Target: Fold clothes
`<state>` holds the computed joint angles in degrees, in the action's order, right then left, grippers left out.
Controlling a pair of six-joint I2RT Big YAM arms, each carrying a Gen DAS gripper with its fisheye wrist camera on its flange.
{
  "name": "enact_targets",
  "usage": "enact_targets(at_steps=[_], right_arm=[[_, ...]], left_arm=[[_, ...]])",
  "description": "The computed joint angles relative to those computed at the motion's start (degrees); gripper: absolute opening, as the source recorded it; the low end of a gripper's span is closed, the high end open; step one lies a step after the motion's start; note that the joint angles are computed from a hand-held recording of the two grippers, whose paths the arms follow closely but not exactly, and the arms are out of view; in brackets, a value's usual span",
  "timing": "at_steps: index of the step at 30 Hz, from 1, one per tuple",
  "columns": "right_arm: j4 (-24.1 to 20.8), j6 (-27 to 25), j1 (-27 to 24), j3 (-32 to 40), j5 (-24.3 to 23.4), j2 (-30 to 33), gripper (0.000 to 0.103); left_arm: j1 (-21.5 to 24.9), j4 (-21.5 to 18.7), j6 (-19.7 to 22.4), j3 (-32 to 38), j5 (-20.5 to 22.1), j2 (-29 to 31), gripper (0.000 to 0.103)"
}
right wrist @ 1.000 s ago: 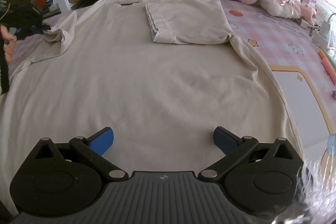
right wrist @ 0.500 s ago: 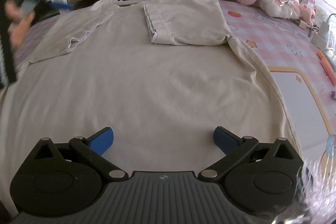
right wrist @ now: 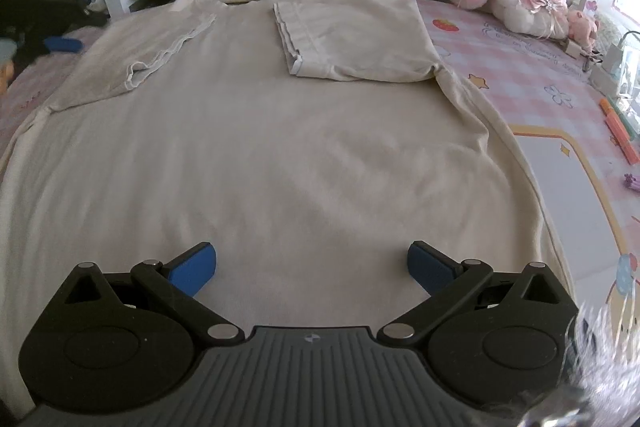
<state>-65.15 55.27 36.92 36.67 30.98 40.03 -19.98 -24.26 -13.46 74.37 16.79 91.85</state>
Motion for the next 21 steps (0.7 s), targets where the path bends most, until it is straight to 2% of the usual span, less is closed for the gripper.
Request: enact_targets(at_steps=[2,6,8,10,11,12,14,16,18,20,21], right_arm=[[-0.98,1.86,1.1,0.34,0.82,0.83,0.103],[-3.04,6.33,2.81,1.26,1.77,2.53,0.103],[-4.25,8.83,3.78,1.77,2.2,3.42,0.103],[-5.94,12.18,5.33,2.38,2.79,4.39,0.103],[-6.76,13.84,6.02,2.71,2.98,4.9,0.103],[-7.66,15.6,6.68,3.09,3.14,5.46,0.103],[-8.63,17.81,7.19,3.75,3.35,6.65,0.103],[-9.26,19.45,7.43,4.36,3.5,7.81,0.103],[-9.21,20.04,7.36,4.81,3.59,8.77,0.103],[-8.75,20.09,7.34,5.08,3.87,9.59,0.103],[-8.38,19.93,7.25,5.08,4.0,9.83,0.103]], left_arm=[[1.03,-2.79,-0.96,5.38,-1.11,4.23,0.046],[1.45,-7.48,0.0,13.43,-3.04,10.88,0.049],[1.35,-8.39,-0.44,15.43,-3.54,12.7,0.05],[1.62,-7.07,-0.99,15.39,-2.96,13.24,0.05],[1.55,-6.91,-1.13,15.63,-2.85,13.54,0.047],[1.6,-7.07,-1.0,16.04,-2.61,13.88,0.035],[1.73,-8.01,-0.91,16.96,-2.38,14.71,0.0],[2.13,-7.21,-1.8,17.0,-2.5,15.08,0.0],[2.29,-6.05,-1.45,16.85,-4.32,15.16,0.0],[3.07,-6.15,-2.89,17.73,-3.49,15.83,0.0],[3.19,-6.75,-2.21,18.44,-3.31,16.17,0.0]])
